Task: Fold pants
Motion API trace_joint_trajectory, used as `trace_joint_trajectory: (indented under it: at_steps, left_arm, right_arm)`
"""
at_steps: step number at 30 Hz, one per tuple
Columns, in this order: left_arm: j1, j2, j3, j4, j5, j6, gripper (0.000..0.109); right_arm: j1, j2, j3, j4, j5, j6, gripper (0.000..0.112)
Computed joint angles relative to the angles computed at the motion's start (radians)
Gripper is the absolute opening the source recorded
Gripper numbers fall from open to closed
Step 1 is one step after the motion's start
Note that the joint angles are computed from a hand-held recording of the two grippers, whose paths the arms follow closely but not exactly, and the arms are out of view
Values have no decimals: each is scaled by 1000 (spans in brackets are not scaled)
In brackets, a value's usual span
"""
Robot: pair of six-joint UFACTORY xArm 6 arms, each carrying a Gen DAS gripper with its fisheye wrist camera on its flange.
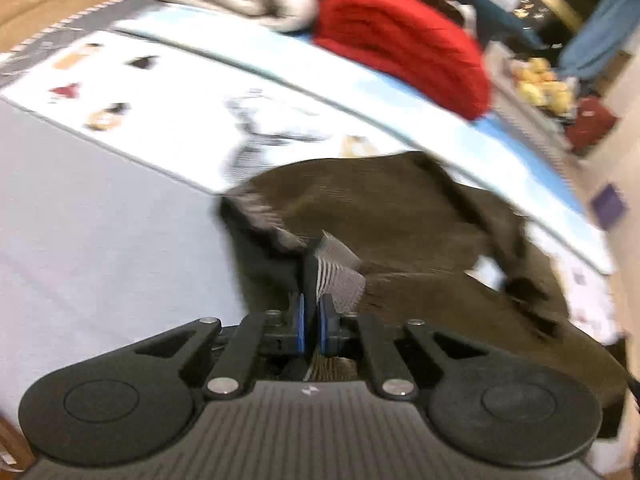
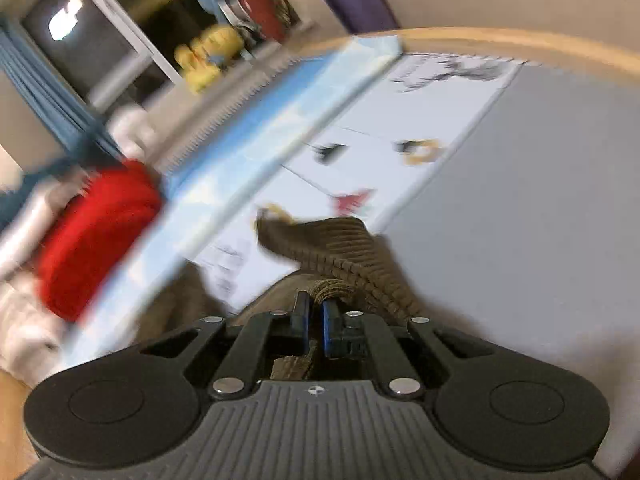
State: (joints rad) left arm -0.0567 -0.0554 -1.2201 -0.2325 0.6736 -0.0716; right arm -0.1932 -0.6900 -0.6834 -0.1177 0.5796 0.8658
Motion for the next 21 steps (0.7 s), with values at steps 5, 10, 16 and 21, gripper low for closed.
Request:
trace_joint_trajectory:
  at_steps: [5, 10, 16, 21]
  left_arm:
    - [6, 50, -58, 388, 174, -143, 0]
    - [49, 73, -91, 110, 214, -114, 25]
    - [10, 137, -154, -52, 302, 48, 75]
    - [-29, 216, -203, 11, 325, 61, 79]
  right_arm:
    - [-31, 71, -87, 292, 484, -491, 7]
    - [-139, -31, -45, 408, 430, -659, 14]
    - [-306, -120, 19, 231, 314, -505, 49]
    - [-353, -87, 38, 221, 407, -477, 55]
